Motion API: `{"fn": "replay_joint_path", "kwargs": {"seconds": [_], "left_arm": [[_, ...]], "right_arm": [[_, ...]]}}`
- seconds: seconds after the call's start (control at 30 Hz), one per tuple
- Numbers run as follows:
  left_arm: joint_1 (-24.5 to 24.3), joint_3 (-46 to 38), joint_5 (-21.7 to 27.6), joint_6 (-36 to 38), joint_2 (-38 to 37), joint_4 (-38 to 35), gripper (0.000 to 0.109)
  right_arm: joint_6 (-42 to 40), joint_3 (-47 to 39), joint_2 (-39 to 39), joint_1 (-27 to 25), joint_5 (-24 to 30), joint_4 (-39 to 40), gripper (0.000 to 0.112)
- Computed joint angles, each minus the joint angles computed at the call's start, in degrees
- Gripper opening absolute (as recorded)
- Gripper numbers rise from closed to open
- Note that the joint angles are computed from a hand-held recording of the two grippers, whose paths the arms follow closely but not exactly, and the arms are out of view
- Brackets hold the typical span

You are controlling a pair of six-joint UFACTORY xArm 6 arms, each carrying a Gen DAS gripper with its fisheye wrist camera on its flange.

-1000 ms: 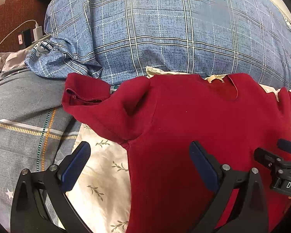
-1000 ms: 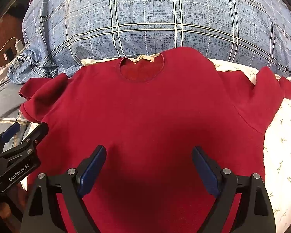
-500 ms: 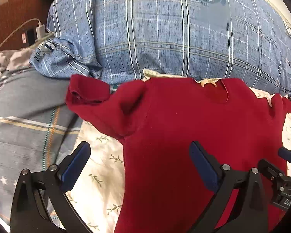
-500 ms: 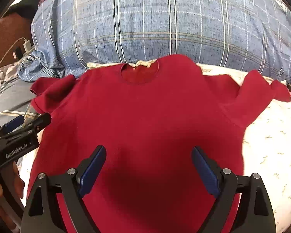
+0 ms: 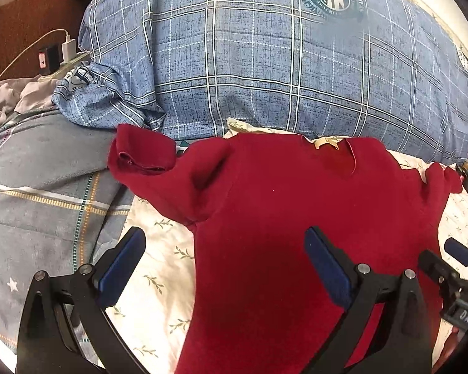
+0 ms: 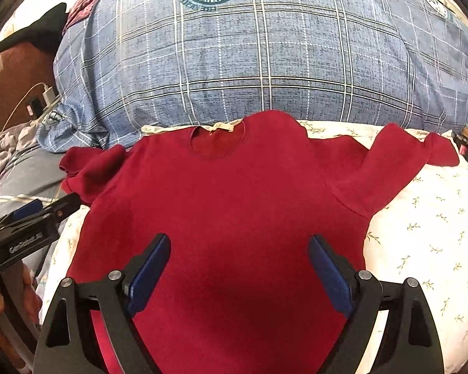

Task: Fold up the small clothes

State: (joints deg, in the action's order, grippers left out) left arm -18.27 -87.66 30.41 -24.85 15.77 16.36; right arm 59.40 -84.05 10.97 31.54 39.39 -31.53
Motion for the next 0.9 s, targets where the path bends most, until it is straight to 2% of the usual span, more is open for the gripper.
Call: {"fn": "replay_joint_path", "kwargs": {"seconds": [0.13,0.23,0.3,0.4,0.5,0.6,0.9], "left_arm": [[1.3,-1.4,-0.4,2.0,2.2,-1.9,0.102],[2.1,-2.8,-0.2,1.4,3.9,0.2,0.102],[2.6,-3.2,-0.8,0.8,4.6,2.1,0.102],[3.3,-3.2,-2.0,-1.0,5.2,4.4,0.102],[3.6,-3.3,-3.0,1.0,6.1,1.4,0.102],[3.4,-4.6,-2.1,3.2,7.7,-0.8,0.102],[2.8,-4.5,-2.7,3.0,8.1,1.4,0.102]], "right_arm": [[-0.3,-1.6,2.4,-0.7,-2.7,-0.2,0.089],[-4.2,-6.2,6.5,-0.6,-3.2,2.5,0.073],[-7.4,-10.0,9.5,-0.5,-2.9,4.9,0.071],[-10.0,-15.1,13.3,-0.2,-1.8,7.0,0.07],[-11.6,-19.5,16.3,-0.2,0.5,7.4,0.07],[-11.9,-21.2,17.7,-0.3,1.8,7.6,0.073],[-11.5,-24.2,20.5,-0.7,5.2,9.3,0.073]]}}
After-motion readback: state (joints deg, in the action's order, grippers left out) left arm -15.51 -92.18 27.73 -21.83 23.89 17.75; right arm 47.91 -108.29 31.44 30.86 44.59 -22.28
